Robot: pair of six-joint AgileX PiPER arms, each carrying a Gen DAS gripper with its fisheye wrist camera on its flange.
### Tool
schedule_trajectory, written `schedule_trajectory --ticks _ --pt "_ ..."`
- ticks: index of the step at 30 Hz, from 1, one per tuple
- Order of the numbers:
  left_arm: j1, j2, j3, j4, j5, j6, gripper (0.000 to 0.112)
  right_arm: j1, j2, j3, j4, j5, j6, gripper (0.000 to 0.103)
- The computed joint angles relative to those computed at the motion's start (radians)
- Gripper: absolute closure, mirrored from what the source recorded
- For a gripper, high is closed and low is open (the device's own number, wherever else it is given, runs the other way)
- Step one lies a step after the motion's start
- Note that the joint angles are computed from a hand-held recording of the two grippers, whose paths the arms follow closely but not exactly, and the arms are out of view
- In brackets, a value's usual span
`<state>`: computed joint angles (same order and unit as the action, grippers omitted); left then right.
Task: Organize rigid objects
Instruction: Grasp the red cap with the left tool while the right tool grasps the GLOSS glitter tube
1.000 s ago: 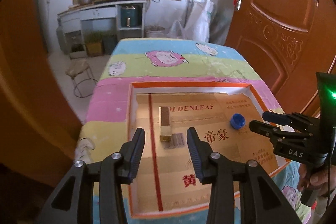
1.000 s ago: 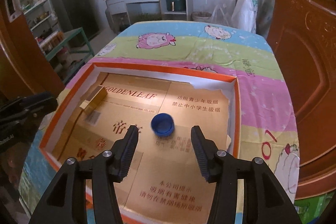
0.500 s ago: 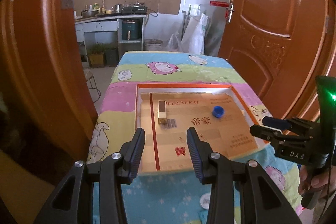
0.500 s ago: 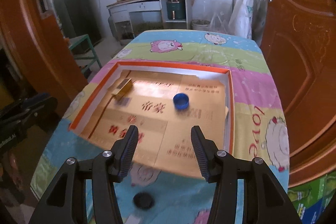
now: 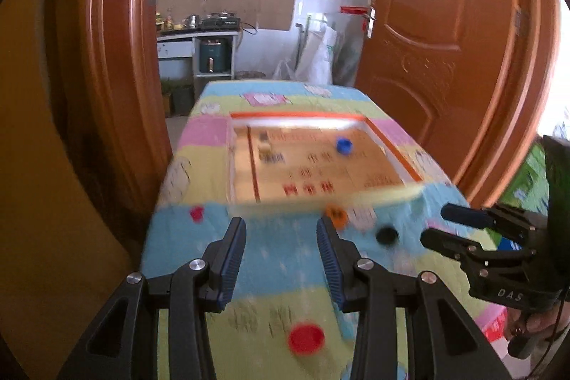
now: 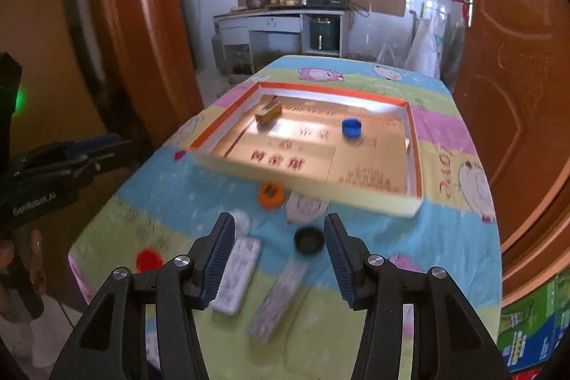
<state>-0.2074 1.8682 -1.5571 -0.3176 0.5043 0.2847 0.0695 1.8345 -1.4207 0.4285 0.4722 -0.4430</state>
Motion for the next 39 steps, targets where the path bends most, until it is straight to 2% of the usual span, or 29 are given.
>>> schedule_trajectory --ticks 3,6,12,14,19,22,25,36,39 --pt "-0.032 -0.056 0.173 0.022 -0.115 0.013 0.071 0.012 -0.061 0.164 0.07 -0.107 -0.047 0.049" --pt "-0.049 -0.078 0.297 -0.038 -0.19 0.072 0.071 0.024 -0.109 0.29 0.144 -0.185 -0.107 0.049" --pt "-0.08 -0.049 0.345 0.042 -0.265 -0.009 0.071 0.009 -0.136 0.378 0.345 -0.217 -0.309 0.049" --pt "-0.082 -0.048 0.355 0.012 -0.282 0.021 0.071 -0.002 -0.138 0.385 0.398 -0.209 -0.354 0.049" --pt "-0.076 -0.042 0.359 -0.122 -0.286 0.159 0.071 -0.008 -0.126 0.383 0.414 -0.204 -0.367 0.049" --pt "-0.08 -0.035 0.36 -0.1 -0.286 0.138 0.078 -0.011 -0.121 0.389 0.455 -0.197 -0.402 0.049" --pt "-0.073 -0.036 0.366 -0.181 -0.292 0.218 0.081 -0.01 -0.118 0.391 0.446 -0.198 -0.397 0.049" --pt "-0.044 -0.078 0.399 -0.487 -0.3 0.504 0.081 -0.011 -0.113 0.4 0.502 -0.198 -0.444 0.049" --pt "-0.036 -0.1 0.399 -0.532 -0.295 0.543 0.081 -0.014 -0.112 0.402 0.516 -0.201 -0.451 0.049"
